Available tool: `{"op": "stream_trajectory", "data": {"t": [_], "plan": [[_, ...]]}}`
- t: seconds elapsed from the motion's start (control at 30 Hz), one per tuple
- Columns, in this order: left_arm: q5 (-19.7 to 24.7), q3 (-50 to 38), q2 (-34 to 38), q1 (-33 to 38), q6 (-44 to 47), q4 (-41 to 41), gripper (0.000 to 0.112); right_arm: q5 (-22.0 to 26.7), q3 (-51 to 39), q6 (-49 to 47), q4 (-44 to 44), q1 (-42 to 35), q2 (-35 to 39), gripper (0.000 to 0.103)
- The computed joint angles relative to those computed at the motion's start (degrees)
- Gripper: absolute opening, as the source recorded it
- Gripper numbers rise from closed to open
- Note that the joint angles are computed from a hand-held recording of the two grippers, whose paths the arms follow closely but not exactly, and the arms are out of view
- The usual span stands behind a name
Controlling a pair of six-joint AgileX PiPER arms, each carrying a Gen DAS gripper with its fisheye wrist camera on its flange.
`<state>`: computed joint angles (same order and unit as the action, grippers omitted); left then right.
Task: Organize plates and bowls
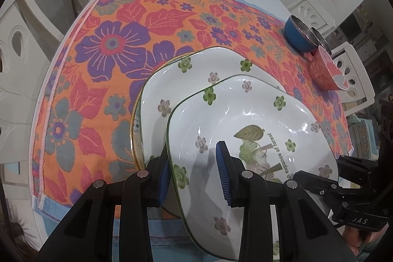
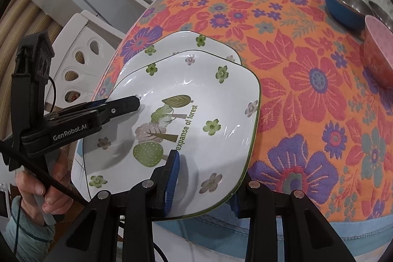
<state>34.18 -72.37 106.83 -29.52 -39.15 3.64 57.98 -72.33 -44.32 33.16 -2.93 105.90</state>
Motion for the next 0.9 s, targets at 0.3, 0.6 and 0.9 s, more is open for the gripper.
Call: {"op": "stream_trajectory", "data": {"t": [0.3,0.6,0.9], "plan": [[2.08,-2.30,1.16,1.25,2.93,-2.12,0.032,0.73,-3.17,5.05,-3.67,1.17,2.42,0.034],[-1.30,0.59,-1.92,5.09,5.64,-7.12,0.033,-1.59,-3.30,6.70,-7.07,3.22,1.79,0.034],[-1.37,1.71,-4.48,6.91,2.51,-2.59,0.037,-2.92,-2.71,5.92,-7.97,3.76,-0.09,0.034]]}}
